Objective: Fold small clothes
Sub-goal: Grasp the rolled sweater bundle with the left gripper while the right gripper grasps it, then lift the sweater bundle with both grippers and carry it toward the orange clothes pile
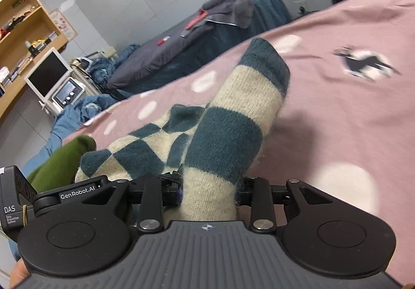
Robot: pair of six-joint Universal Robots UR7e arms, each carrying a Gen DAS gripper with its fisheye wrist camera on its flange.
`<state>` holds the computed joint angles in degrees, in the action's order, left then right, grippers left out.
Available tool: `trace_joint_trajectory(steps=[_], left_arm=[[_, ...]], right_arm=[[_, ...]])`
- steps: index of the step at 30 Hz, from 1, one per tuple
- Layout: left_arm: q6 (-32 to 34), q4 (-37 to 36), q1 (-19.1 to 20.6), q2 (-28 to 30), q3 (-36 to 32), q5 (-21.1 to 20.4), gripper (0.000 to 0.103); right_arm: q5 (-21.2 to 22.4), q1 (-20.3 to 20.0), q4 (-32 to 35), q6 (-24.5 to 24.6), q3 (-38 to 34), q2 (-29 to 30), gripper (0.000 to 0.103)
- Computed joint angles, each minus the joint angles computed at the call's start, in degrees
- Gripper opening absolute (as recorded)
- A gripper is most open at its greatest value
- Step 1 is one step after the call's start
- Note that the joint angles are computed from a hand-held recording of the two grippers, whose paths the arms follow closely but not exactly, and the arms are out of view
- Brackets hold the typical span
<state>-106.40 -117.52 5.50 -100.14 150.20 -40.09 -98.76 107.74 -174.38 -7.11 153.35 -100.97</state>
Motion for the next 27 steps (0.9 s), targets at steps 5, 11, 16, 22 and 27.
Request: trace_joint_trajectory(steps=[5, 11, 16, 22, 27], left_arm=[[-1.9, -3.9, -4.2, 8.2, -1.3, -2.2, 0.045], [-2.7, -3.3, -6.2, 13.0, -4.4, -3.3, 0.045], [-2.8, -2.8, -6.8, 16.3, -6.8, -3.1, 0.045], [-0.5, -4.8, -7.2, 18.7, -9.5, -1.4, 0.045], [9.8, -10.3, -6.0, 22.4, -14.9, 2.8, 0.045]], right_arm=[[-1.0, -1.5, 9.3, -2.7, 2.0, -12.6, 0.055], [-4.4, 1.7, 8.0, -8.1, 2.5, -15.4, 0.055], [-5.6, 4.0, 5.3, -12.4, 2.5, -14.8, 0.054], [-5.1, 5.0, 5.2, -20.1, 2.2, -18.1, 0.054], [-5.4, 6.1, 6.3, -22.0, -1.6, -19.6, 0.054]])
